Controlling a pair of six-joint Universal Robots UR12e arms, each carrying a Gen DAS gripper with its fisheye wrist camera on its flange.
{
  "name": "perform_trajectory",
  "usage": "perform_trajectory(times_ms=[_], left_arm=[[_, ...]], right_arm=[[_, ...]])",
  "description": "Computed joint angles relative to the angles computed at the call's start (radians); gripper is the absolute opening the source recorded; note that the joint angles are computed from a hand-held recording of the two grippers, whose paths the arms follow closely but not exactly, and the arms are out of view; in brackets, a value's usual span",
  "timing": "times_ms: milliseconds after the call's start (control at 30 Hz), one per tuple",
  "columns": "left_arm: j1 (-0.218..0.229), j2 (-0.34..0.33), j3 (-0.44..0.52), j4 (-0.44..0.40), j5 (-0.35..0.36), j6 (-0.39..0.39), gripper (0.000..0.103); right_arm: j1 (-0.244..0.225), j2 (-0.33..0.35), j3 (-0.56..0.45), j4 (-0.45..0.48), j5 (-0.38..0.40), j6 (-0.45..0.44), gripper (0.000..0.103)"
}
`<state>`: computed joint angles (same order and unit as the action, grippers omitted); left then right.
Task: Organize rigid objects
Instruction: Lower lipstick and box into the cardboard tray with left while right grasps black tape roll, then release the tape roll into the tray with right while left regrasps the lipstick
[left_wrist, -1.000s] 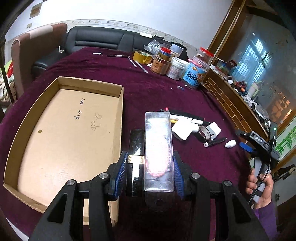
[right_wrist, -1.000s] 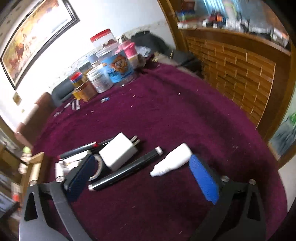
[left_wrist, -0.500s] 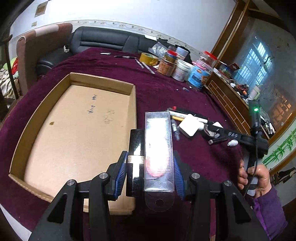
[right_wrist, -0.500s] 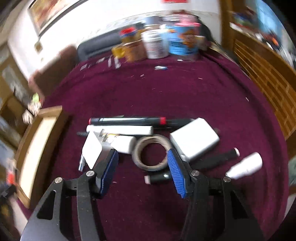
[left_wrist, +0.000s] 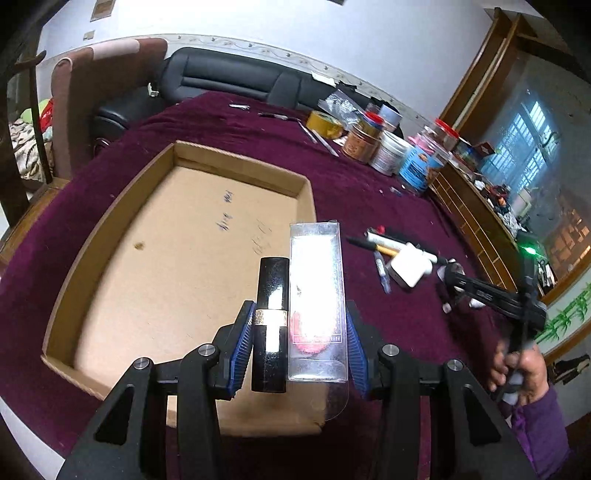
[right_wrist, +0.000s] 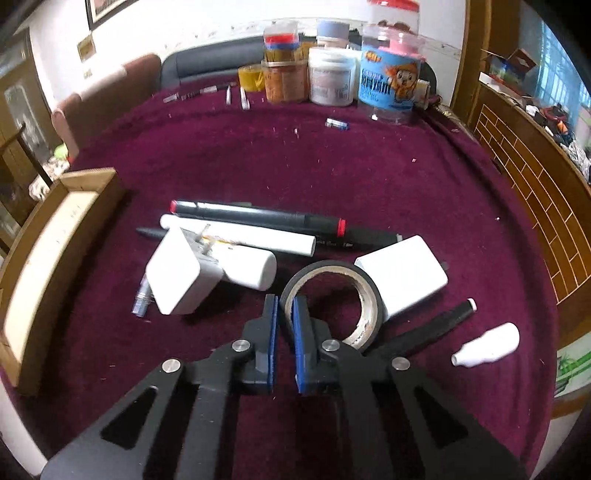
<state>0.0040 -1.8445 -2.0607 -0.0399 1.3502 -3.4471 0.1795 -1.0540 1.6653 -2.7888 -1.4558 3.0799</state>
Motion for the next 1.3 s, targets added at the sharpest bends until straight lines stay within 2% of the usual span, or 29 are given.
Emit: perform_trajectory(times_ms=[100,233,300,400,567,667,867,933,1033,1100,1167,1300], left_arm=[[0.023,-0.007,0.034,-0.043,-0.022,0.008,0.04],[0.028,-0.041,0.103,-0.095,0.033,0.038,0.04],[0.039,-0.067,0.14,-0.13,0.023,0.034,0.04],[0.059,-0.114,0.198,-0.201,-0.01,0.019,0.04],[0.081,-0.17,0.257,-0.249,-0.064,-0.014,0.04],[0.095,-0.194,0.281,-0.269,-0.096,-0.034,0.04],[0.107,-0.213,0.293,-0.287,-0.125,-0.043,0.04],[0.11,-0.214,0.292,-0.288,-0.135,-0.047,0.043],[0.12,-0.212,0.283,-0.265,-0.162,-0.061,0.053],[0.127,-0.208,0.276,-0.244,-0.185,-0.073,0.062],[0.129,-0.199,0.269,-0.228,-0.178,-0.084,0.062],[0.126,-0.162,0.241,-0.196,-0.134,-0.1,0.062]], right_arm=[[0.008,-0.017,0.002,-0.033,0.028,0.009,0.005],[0.034,-0.024,-0.03,-0.026,0.136,-0.024,0.006],[0.056,-0.015,-0.059,-0.006,0.197,-0.047,0.006],[0.092,0.02,-0.128,0.056,0.284,-0.075,0.006],[0.15,0.1,-0.251,0.156,0.304,-0.112,0.006],[0.178,0.139,-0.308,0.214,0.274,-0.125,0.006],[0.199,0.198,-0.387,0.299,0.207,-0.111,0.006],[0.201,0.21,-0.403,0.314,0.191,-0.105,0.006],[0.205,0.23,-0.435,0.334,0.168,-0.085,0.007],[0.21,0.237,-0.447,0.329,0.144,-0.084,0.009],[0.215,0.235,-0.445,0.301,0.111,-0.087,0.012],[0.21,0.201,-0.397,0.207,0.091,-0.073,0.012]])
